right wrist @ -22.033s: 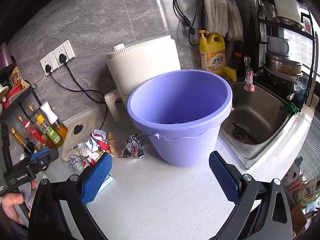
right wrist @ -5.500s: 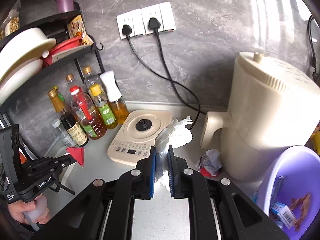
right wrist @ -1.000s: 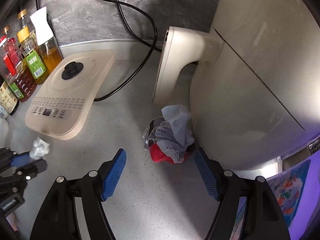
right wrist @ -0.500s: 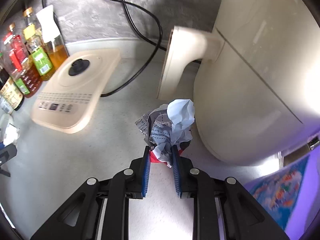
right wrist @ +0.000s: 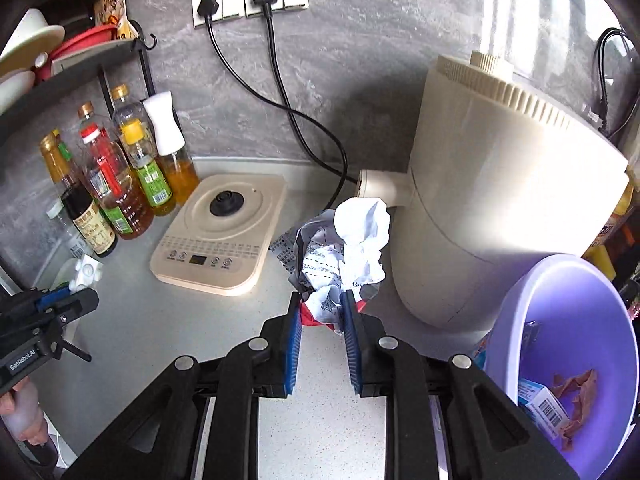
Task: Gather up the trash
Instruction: 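Carry the white piece and crumpled wrapper into the purple bucket and release both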
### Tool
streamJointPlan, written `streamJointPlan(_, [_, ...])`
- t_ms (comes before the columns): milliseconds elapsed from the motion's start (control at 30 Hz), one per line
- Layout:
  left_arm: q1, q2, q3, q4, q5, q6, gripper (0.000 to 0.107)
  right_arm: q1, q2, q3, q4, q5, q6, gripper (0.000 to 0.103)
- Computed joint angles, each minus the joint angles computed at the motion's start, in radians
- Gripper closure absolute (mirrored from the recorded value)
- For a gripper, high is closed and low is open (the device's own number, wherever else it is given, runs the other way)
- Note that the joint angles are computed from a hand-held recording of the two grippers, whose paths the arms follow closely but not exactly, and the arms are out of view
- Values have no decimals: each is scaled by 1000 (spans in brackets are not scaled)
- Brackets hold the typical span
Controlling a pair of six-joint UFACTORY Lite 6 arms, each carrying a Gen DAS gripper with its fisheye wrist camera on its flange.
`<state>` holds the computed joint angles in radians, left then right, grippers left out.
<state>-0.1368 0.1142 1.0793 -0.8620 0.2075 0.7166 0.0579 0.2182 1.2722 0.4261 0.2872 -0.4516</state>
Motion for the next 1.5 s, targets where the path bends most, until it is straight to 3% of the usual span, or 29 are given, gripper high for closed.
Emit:
streamJointPlan(367, [-126, 22, 100, 233, -19, -273, 83, -191, -178, 16, 270, 83, -285, 82])
streamJointPlan(967, [-365, 256, 430, 754, -41, -868, 83, -538, -110, 62, 565, 222, -673, 81])
streamJointPlan(1033, [-391, 290, 481, 803, -35, -924, 83, -574, -98, 77, 591, 246, -702, 74])
streamJointPlan(1133, [-437, 343, 566, 869, -17, -1003, 83, -657, -96, 61, 723, 303, -848, 36])
streamJointPlan(1500, [-581, 628, 1030, 943, 155, -1073, 83, -911, 6, 115, 761, 473, -936, 34])
